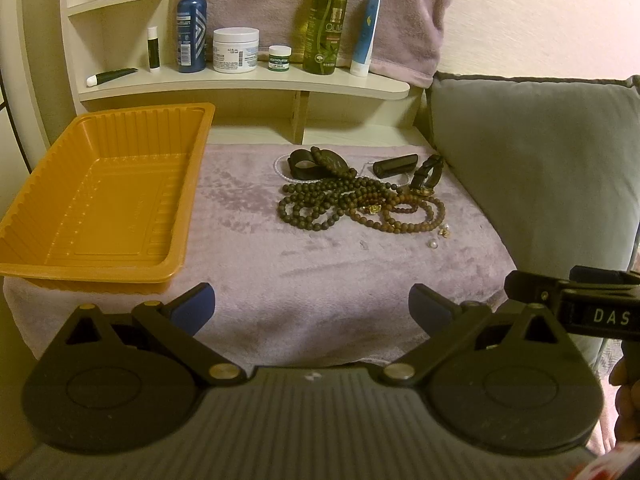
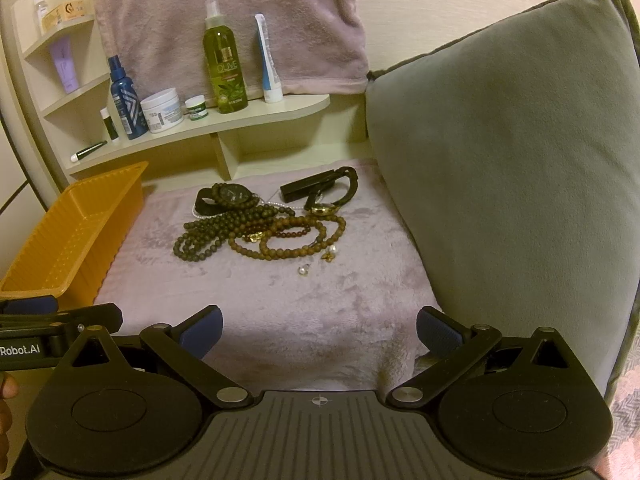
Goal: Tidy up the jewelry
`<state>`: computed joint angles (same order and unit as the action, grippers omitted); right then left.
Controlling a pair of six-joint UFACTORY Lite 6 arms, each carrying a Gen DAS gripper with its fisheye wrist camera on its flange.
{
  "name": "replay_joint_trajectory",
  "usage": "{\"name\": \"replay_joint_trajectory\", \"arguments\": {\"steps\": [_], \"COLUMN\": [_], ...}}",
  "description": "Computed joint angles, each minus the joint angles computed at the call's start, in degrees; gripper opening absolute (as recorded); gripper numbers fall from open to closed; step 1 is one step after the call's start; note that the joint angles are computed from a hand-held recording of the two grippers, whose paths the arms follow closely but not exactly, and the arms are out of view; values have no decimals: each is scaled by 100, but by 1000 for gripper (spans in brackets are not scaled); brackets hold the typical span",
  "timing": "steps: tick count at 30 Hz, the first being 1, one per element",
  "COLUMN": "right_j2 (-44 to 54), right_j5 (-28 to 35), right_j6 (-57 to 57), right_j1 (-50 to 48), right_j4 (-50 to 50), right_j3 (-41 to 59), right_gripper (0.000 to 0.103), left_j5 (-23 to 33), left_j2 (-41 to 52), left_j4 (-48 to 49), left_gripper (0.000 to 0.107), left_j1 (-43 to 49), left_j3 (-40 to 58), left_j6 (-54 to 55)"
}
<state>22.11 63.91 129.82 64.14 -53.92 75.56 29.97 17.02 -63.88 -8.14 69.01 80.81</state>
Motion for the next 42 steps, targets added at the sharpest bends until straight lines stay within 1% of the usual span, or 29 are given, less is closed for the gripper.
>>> {"name": "replay_joint_trajectory", "arguments": {"steps": [42], "right_j2": [20], "right_j5": [8], "right_j6": [15], "right_j1": [7], "right_j4": [1], "right_j3": [36], "right_gripper": [103], "left_j5": [27], "left_j2": [0], "left_j4": [56], "left_gripper": [102], "left_j1": [9], "left_j3": [28], "left_j6": [-45]}}
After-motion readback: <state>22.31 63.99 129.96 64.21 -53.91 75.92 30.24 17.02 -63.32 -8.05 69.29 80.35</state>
